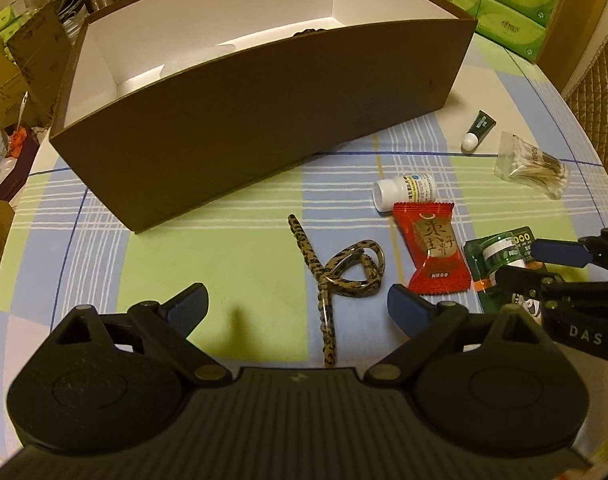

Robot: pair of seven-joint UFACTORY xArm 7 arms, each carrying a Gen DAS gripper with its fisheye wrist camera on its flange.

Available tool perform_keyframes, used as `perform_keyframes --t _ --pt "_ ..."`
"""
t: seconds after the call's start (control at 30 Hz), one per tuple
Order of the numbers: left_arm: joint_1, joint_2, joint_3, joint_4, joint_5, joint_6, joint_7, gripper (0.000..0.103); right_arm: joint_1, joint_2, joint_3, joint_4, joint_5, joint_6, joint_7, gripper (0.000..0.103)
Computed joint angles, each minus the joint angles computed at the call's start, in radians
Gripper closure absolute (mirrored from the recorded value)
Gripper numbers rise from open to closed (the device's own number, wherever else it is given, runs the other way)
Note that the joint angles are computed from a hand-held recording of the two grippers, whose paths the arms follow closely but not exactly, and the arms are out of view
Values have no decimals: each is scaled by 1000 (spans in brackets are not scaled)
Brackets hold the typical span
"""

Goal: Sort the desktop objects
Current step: 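Grasp the green-and-white jar on its green card with the right tool, then grasp the leopard-print cord with the left tool while the right tool holds the jar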

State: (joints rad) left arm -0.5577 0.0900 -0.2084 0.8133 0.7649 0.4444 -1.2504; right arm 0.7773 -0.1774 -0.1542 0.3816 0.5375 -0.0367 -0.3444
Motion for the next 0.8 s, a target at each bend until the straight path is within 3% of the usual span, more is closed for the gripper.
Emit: perform_keyframes --t 0.13,0.17,0.23,0.43,0.53,0.7,0.8 --pt "0 17 5 7 3 -14 7 8 49 27 -35 18 55 0 -48 72" --pt "-1 21 7 9 2 -19 10 8 13 28 3 13 42 -8 -39 72" --pt "0 31 12 12 -4 -34 19 9 -142 29 140 2 -64 -14 55 72" --pt "-9 71 37 30 -12 -82 20 12 -324 13 229 -13 -239 4 212 72" --pt "-21 97 51 44 -10 -97 16 20 -381 -7 244 -24 -305 18 272 72" --pt "-58 147 96 70 32 -123 -37 34 -394 -31 223 -40 -363 30 322 72" --pt "-98 162 136 82 139 -130 -126 40 -384 -35 207 -43 -378 30 333 72"
